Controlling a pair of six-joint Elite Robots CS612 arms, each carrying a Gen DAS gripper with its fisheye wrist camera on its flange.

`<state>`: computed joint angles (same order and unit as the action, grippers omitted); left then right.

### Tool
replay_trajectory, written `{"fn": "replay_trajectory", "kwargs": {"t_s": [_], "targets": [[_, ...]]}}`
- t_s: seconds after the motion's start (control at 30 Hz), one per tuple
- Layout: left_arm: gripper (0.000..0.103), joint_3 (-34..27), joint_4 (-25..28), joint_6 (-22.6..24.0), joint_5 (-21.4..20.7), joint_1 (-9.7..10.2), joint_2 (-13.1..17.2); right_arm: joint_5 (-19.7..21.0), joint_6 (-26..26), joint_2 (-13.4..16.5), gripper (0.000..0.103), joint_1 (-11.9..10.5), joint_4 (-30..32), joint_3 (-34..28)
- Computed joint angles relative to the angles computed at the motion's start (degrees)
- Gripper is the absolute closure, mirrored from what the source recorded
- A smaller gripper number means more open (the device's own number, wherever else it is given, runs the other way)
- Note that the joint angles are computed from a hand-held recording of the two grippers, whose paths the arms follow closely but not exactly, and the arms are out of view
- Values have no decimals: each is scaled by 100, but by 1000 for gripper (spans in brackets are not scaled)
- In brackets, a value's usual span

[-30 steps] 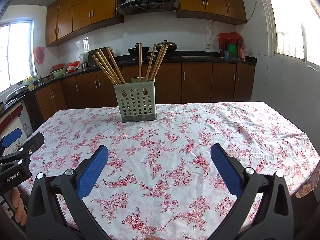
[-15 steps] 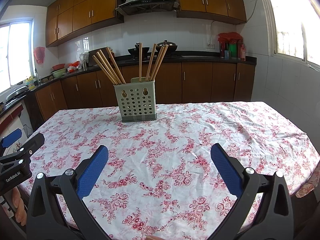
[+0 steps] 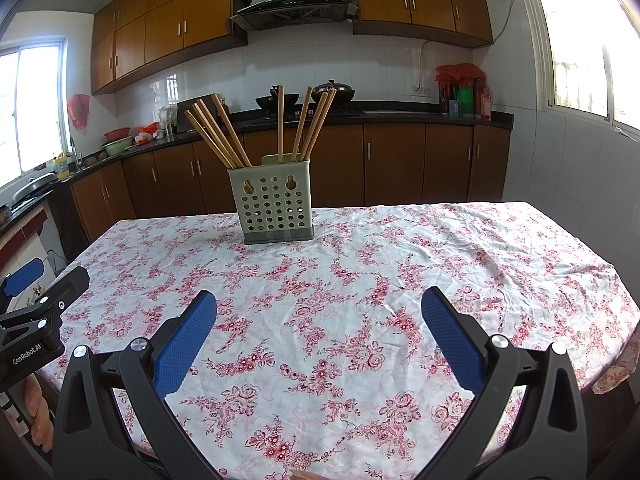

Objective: Organize utensils

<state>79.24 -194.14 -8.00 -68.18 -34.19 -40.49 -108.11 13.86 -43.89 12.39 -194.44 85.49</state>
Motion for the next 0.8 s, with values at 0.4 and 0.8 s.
{"fn": "replay_trajectory", "kwargs": {"t_s": [0.4,0.8], "targets": [[4,0,-4,-19,14,4,16,1,15,0,2,4,7,0],[4,2,77,-91,-9,10,2,6,13,-3,2,-2,4,4]]}}
